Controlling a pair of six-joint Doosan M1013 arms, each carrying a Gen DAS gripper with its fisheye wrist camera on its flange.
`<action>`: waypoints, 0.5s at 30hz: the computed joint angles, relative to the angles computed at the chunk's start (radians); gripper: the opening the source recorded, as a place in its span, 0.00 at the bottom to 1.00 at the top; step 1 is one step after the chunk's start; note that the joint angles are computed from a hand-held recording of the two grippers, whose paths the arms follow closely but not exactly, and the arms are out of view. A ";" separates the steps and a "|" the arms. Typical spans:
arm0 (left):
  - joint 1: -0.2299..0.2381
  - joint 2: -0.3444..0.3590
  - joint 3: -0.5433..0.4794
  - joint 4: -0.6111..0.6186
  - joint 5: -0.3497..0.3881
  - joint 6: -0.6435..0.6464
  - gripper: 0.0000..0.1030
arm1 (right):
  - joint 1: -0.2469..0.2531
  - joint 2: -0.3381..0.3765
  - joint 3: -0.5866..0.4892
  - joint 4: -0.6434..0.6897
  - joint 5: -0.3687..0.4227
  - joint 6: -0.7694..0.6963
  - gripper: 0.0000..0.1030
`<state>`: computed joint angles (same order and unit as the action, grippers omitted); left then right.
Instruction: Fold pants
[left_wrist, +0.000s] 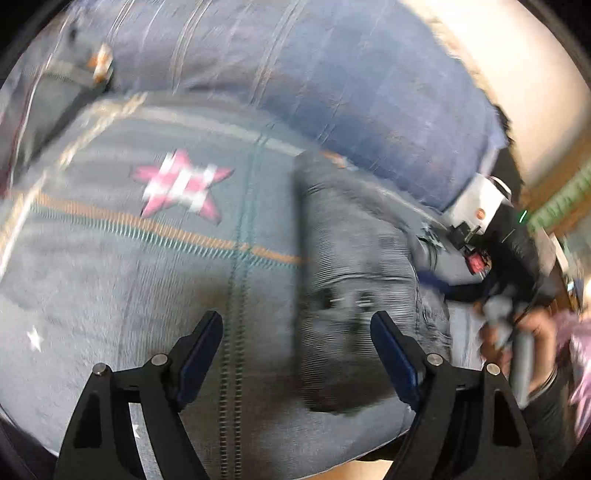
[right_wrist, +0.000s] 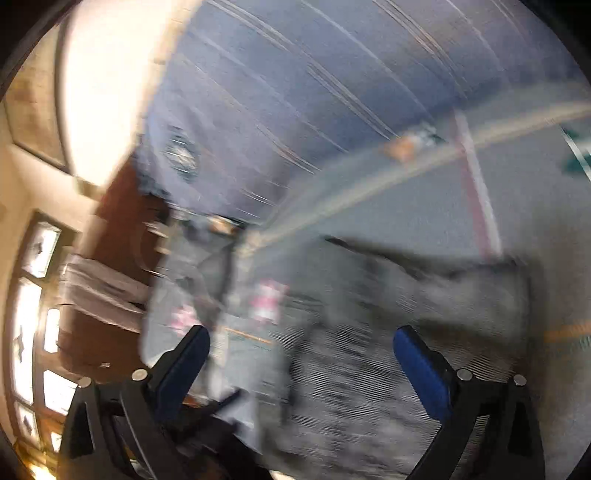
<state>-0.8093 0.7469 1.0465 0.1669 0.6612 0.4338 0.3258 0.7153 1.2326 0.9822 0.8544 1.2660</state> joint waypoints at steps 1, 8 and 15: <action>0.007 0.003 0.004 -0.058 -0.015 0.021 0.80 | -0.001 0.016 0.000 -0.044 0.007 0.066 0.97; 0.017 0.011 -0.006 -0.181 -0.100 0.111 0.80 | 0.008 -0.057 0.046 -0.036 -0.053 -0.019 0.97; 0.029 0.069 -0.088 -0.371 -0.056 0.289 0.77 | 0.001 -0.033 0.058 -0.104 -0.010 0.110 0.98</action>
<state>-0.7799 0.8161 0.9589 -0.2041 0.6052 0.7229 0.3272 0.6825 1.2906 0.8786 0.8443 1.3764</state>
